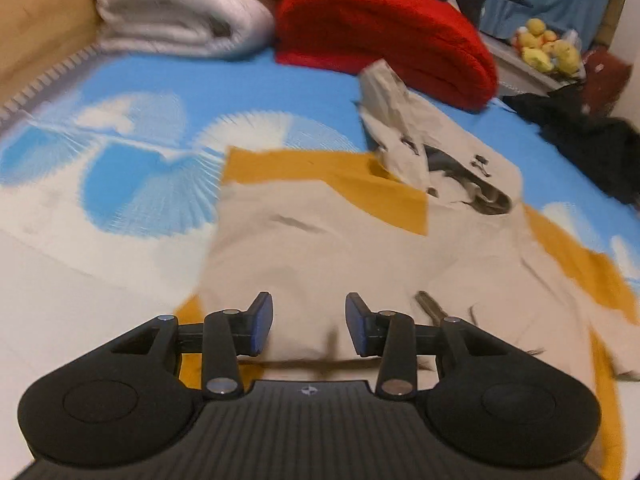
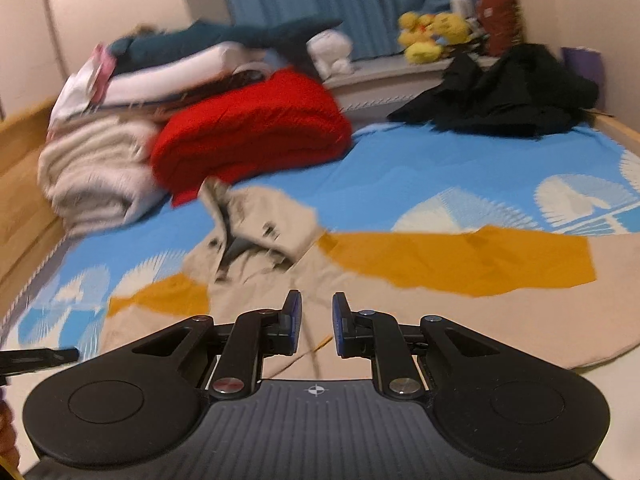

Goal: Fold large clothes

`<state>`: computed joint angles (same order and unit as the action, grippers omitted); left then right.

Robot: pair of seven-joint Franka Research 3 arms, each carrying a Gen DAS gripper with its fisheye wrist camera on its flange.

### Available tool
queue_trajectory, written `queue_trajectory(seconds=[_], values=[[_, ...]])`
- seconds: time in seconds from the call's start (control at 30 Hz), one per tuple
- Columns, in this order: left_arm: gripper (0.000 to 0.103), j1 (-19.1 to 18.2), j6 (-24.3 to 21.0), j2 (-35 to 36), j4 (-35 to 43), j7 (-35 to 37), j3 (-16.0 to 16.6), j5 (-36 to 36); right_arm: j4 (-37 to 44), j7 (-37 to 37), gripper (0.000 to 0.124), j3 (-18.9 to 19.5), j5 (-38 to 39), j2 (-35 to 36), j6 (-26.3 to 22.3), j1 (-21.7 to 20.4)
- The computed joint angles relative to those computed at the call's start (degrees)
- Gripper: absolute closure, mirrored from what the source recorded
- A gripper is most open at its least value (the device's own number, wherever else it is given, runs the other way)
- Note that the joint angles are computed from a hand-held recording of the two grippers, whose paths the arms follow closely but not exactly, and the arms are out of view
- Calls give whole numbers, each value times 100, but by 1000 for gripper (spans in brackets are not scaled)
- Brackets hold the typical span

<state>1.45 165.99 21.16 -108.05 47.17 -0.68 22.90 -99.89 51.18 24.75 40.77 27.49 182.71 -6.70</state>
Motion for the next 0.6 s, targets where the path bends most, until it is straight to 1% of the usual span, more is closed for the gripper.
queue_trajectory(seconds=[0.03,0.1,0.13,0.17,0.2,0.23,0.27,0.33,0.37,0.43,0.53,0.6], values=[[59,252,-2,143,134,348,-243,-350,42,12,107,-52,-71,56,-105,87],[59,350,-216,366,404,386,-277,-575,208,82,107,-233,-199,204,-425,330],[59,440,-283,446,502,472,-356,-747,312,194,106,-393,-256,272,-663,500],[59,555,-300,526,581,632,-474,-930,446,337,99,-549,-293,347,-955,655],[58,727,-273,488,477,721,-620,-973,609,474,94,-665,-295,447,-1271,769],[58,699,-301,553,572,907,-580,-1150,756,600,87,-760,-270,545,-1537,862],[58,742,-378,615,682,1040,-617,-1237,915,792,84,-899,-272,660,-1762,993],[57,772,-323,611,645,1216,-671,-1374,1193,1271,82,-1198,-353,857,-2166,1250],[57,727,-207,560,504,1221,-636,-1381,1348,1533,82,-1319,-399,969,-2376,1345],[57,644,-215,605,550,1263,-545,-1337,1623,1897,82,-1392,-379,1194,-2727,1382],[57,538,-293,640,599,1268,-427,-1246,1978,2348,82,-1477,-404,1486,-3043,1432],[57,491,-306,674,626,1267,-379,-1188,2166,2639,82,-1544,-471,1639,-3136,1491]])
